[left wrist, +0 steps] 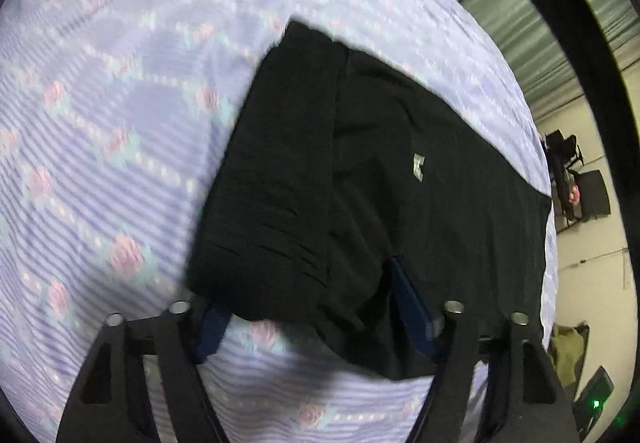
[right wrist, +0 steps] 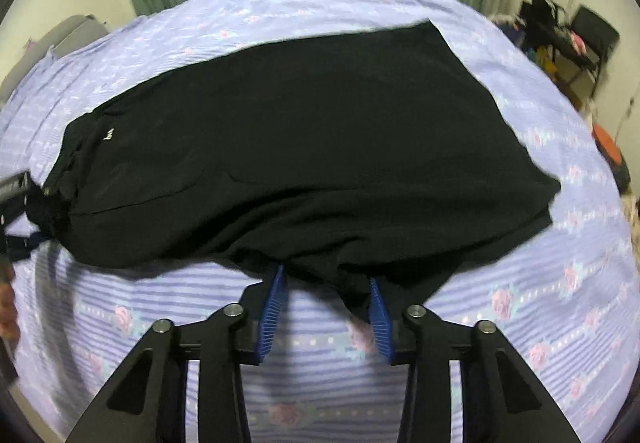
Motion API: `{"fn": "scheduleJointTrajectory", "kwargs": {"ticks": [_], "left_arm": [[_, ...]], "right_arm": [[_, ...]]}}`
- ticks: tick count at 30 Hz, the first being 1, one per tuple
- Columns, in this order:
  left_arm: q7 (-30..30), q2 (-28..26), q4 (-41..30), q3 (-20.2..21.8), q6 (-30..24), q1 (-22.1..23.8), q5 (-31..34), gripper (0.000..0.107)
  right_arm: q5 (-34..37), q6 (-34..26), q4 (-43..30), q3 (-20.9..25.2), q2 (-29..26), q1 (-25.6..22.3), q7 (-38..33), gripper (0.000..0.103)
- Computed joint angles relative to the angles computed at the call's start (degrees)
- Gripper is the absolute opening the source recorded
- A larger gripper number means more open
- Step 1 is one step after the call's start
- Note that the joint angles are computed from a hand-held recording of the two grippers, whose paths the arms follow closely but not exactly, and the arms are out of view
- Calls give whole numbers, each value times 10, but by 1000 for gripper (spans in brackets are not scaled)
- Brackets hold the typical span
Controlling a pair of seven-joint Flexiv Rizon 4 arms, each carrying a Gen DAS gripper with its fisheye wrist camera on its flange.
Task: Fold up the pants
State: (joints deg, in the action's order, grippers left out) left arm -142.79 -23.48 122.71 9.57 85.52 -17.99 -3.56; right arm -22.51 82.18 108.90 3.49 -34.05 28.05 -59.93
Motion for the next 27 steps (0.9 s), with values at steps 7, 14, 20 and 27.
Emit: {"fn": "scheduleJointTrajectory", "kwargs": {"ticks": [7, 14, 20, 27], "left_arm": [[-115, 24, -60, 134, -80, -109, 139, 31], [-145, 37, -138, 145, -266, -135, 244, 30], [-145, 18, -122, 87, -268, -77, 238, 32], [-138, 33, -172, 51, -395, -74, 328, 70]], "right_arm": [[-38, -13, 15, -20, 21, 19, -16, 5], [-35, -58, 63, 22, 71, -3, -28, 2], [-35, -81, 63, 26, 65, 8, -17, 1], [-58, -99, 63, 16, 77, 13, 7, 28]]}}
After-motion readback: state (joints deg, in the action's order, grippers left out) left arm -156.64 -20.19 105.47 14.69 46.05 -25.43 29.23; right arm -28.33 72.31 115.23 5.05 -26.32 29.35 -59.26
